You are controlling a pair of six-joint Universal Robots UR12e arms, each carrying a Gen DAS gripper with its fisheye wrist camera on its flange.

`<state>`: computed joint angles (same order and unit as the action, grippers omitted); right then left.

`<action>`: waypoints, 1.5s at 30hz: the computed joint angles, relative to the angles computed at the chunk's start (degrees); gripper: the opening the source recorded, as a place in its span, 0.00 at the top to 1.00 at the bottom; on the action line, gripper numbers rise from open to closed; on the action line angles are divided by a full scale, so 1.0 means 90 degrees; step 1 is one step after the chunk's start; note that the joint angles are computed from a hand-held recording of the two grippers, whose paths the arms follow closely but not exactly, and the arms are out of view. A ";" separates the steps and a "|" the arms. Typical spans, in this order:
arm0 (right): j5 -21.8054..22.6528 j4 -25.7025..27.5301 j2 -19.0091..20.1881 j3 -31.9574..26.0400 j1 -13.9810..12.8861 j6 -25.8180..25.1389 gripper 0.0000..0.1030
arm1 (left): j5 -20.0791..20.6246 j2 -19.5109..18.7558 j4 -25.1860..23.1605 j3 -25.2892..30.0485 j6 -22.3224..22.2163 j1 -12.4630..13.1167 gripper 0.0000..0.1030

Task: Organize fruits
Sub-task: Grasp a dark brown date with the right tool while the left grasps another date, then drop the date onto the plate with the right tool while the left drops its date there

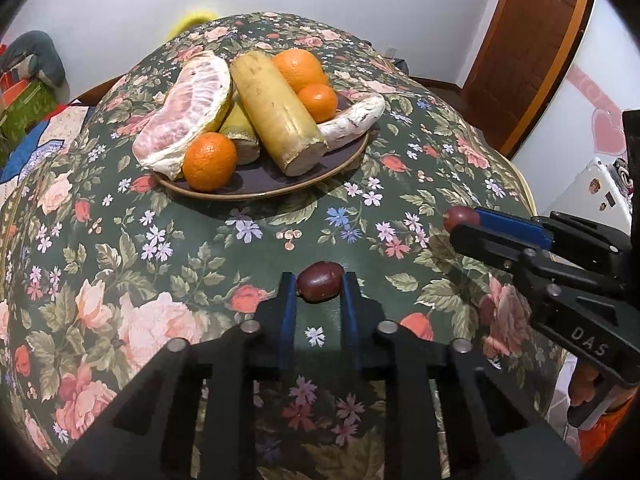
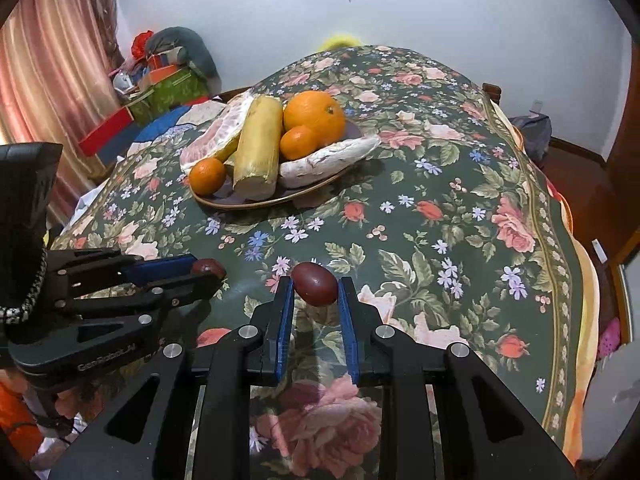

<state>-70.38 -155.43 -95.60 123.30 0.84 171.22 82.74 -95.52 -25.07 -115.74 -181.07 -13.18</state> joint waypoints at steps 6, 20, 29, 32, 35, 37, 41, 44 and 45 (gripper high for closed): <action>0.0033 -0.0042 0.0006 -0.0021 -0.0005 0.0000 0.80 | -0.0086 0.0079 0.0098 -0.0051 -0.0054 0.0056 0.81; 0.0147 -0.0438 0.0330 -0.0358 0.0120 0.0159 0.80 | 0.0067 0.0032 0.0521 0.0152 -0.0185 0.0267 0.81; 0.0050 -0.0426 0.0739 -0.0712 0.0272 0.0245 0.80 | 0.0156 -0.0211 0.0616 0.0382 -0.0179 0.0255 0.81; 0.0085 -0.0273 0.0843 -0.0792 0.0283 0.0215 0.80 | 0.0152 -0.0269 0.0585 0.0416 -0.0119 0.0229 0.81; 0.0084 -0.0213 0.0895 -0.0821 0.0296 0.0183 0.80 | 0.0248 -0.0316 0.0639 0.0426 -0.0052 0.0182 0.81; 0.0100 -0.0197 0.0905 -0.0823 0.0301 0.0159 0.80 | 0.0262 -0.0335 0.0673 0.0425 -0.0039 0.0175 0.81; 0.0070 -0.0180 0.0916 -0.0826 0.0308 0.0102 0.80 | 0.0314 -0.0360 0.0662 0.0437 -0.0051 0.0166 0.80; 0.0113 -0.0070 0.0930 -0.0852 0.0296 0.0099 0.78 | 0.0254 -0.0360 0.0598 0.0449 -0.0113 0.0188 0.78; 0.0120 -0.0059 0.0936 -0.0859 0.0287 0.0098 0.77 | 0.0254 -0.0357 0.0588 0.0449 -0.0124 0.0188 0.77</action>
